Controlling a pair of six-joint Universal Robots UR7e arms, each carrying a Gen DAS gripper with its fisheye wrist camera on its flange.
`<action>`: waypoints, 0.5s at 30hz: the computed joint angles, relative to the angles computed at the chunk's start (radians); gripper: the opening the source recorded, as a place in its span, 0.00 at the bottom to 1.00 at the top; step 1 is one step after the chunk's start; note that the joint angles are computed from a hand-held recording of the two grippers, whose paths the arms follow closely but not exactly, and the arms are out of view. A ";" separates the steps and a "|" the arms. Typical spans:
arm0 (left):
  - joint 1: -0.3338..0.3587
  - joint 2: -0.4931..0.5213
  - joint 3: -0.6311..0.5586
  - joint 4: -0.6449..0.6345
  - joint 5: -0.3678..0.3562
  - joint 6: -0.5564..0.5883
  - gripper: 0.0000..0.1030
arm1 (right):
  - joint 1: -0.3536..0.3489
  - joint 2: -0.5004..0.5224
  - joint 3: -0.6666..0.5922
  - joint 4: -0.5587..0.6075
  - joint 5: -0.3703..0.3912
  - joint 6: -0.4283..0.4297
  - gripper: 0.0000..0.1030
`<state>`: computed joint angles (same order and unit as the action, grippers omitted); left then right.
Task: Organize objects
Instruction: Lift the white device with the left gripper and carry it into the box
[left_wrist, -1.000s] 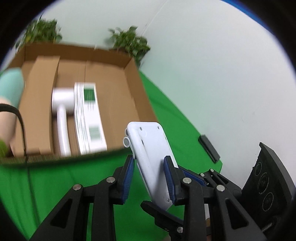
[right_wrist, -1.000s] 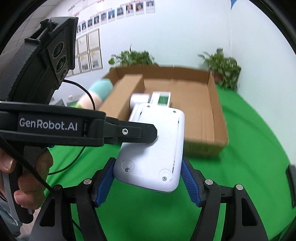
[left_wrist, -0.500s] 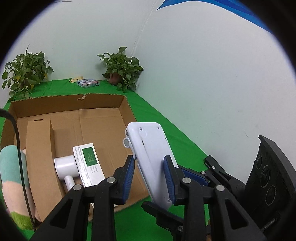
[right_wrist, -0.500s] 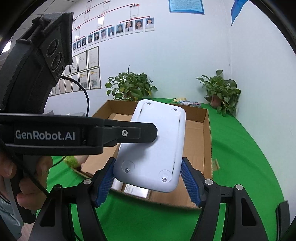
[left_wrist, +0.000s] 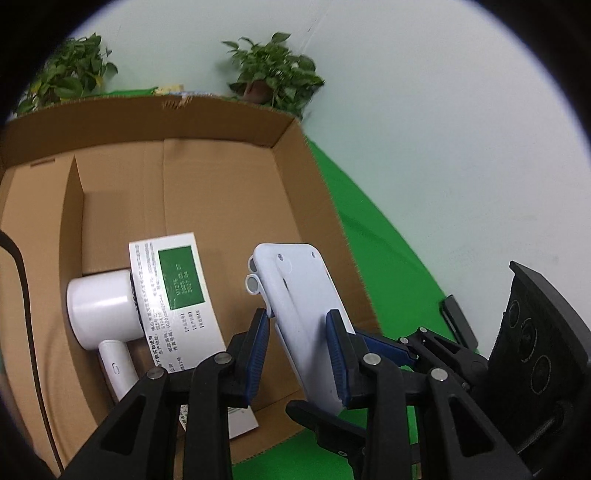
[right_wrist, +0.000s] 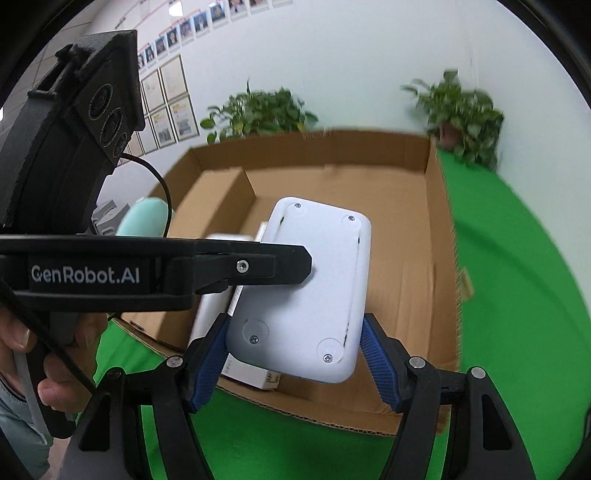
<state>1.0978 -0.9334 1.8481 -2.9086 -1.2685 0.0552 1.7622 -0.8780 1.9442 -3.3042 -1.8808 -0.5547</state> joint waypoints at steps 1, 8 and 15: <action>0.005 0.013 -0.012 0.012 0.011 -0.002 0.29 | -0.012 0.005 0.000 0.014 0.008 0.010 0.65; 0.014 0.067 -0.047 0.064 0.067 -0.010 0.29 | -0.068 0.041 -0.045 0.114 0.035 0.054 0.65; 0.028 0.096 -0.072 0.123 0.077 -0.052 0.29 | -0.091 0.047 -0.065 0.206 0.031 0.102 0.64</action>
<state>1.1260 -0.8376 1.7765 -2.7860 -1.1910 0.0032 1.6716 -0.8311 1.8787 -3.0981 -1.8500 -0.4527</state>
